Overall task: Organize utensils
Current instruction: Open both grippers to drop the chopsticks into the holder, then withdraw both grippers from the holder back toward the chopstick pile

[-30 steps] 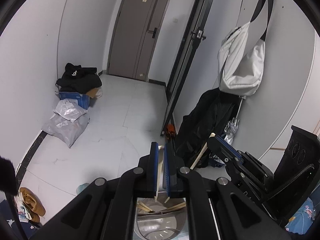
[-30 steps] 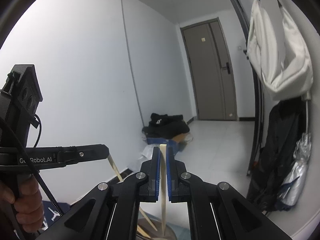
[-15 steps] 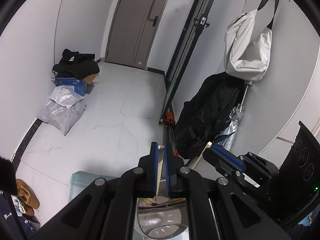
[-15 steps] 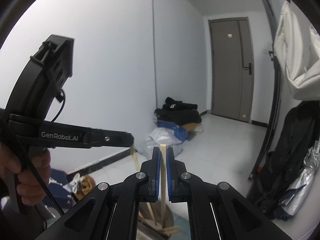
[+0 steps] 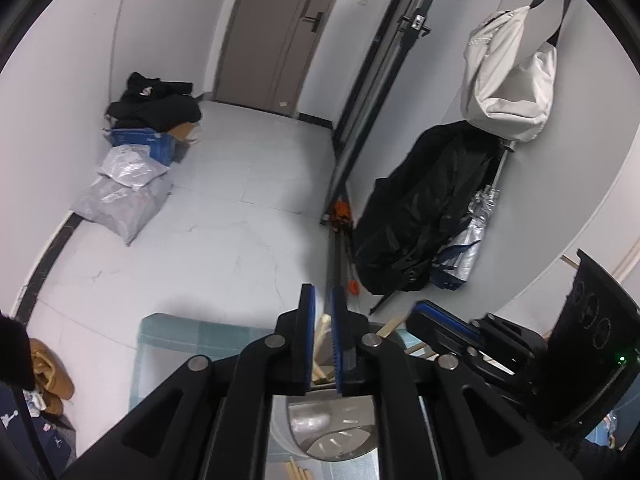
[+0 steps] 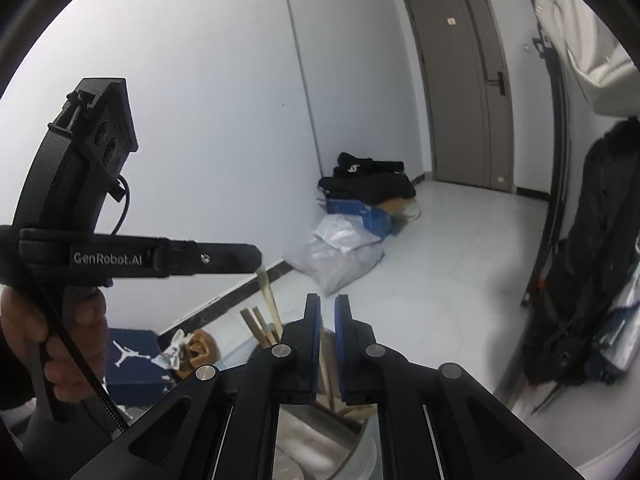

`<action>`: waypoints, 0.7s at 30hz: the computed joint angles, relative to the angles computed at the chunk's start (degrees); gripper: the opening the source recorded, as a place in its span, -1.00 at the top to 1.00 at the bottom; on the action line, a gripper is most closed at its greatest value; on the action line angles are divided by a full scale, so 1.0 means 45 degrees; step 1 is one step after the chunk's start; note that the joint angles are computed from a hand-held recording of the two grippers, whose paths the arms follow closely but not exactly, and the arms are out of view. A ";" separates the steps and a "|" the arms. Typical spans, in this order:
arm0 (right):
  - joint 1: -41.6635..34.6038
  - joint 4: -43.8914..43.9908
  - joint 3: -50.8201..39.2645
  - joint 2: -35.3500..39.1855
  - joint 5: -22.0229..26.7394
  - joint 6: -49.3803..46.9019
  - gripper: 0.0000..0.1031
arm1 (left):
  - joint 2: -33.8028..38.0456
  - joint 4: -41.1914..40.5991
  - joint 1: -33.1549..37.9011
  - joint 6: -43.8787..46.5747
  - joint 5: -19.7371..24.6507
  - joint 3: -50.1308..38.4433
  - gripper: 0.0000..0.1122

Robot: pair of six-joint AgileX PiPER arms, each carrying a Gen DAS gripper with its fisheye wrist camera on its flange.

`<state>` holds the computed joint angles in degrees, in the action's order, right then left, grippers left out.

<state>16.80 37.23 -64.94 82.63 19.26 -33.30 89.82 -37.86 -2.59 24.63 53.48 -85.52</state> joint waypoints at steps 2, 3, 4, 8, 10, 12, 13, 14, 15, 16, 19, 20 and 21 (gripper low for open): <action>-0.0034 -0.0042 -0.0024 -0.0075 0.0164 0.0247 0.78 | -0.0288 0.0086 0.0091 -0.0111 -0.0125 0.0205 0.57; 0.0005 -0.0327 0.0069 -0.0240 0.0138 0.0637 0.71 | -0.0492 0.0086 0.0143 -0.0148 -0.0242 0.0378 0.47; -0.0016 -0.0612 0.0124 -0.0414 0.0151 0.0982 0.61 | -0.0727 0.0131 0.0189 -0.0199 -0.0411 0.0564 0.24; 0.0217 -0.2301 0.0540 -0.1137 -0.0148 0.3194 0.44 | -0.1736 0.0601 0.0279 -0.0618 -0.1363 0.1382 -0.11; 0.0297 -0.2948 0.0674 -0.1465 -0.0171 0.4162 0.33 | -0.1995 0.0891 0.0329 -0.0854 -0.1409 0.1488 -0.13; 0.0524 -0.4440 0.0836 -0.1823 -0.0269 0.5867 0.15 | -0.2334 0.1445 0.0266 -0.1386 -0.1561 0.1661 -0.19; 0.0652 -0.5111 0.0938 -0.2048 -0.0307 0.6654 0.14 | -0.2500 0.1589 0.0236 -0.1537 -0.1641 0.1775 -0.26; 0.0768 -0.5644 0.1019 -0.2251 -0.0315 0.7292 0.14 | -0.2715 0.1603 0.0274 -0.1555 -0.1714 0.1940 -0.30; 0.0888 -0.6154 0.1059 -0.2432 -0.0278 0.7890 0.11 | -0.2936 0.1694 0.0268 -0.1646 -0.1844 0.2118 -0.32; 0.1051 -0.6792 0.1067 -0.2574 -0.0232 0.8597 0.10 | -0.3176 0.1838 0.0258 -0.1778 -0.1955 0.2294 -0.37; 0.1639 -0.9031 0.1285 -0.3160 -0.0066 1.0956 -0.02 | -0.3791 0.2125 0.0214 -0.2028 -0.2252 0.2740 -0.49; 0.1971 -1.0211 0.1332 -0.3366 0.0073 1.2160 -0.06 | -0.4064 0.2268 0.0192 -0.2131 -0.2385 0.2929 -0.50; 0.2280 -1.1208 0.1392 -0.3558 0.0207 1.3194 -0.11 | -0.4198 0.2277 0.0209 -0.2111 -0.2438 0.3020 -0.50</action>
<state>27.06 -13.21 -58.67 66.62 20.19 26.07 70.93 -27.61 -1.65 15.13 42.51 -71.93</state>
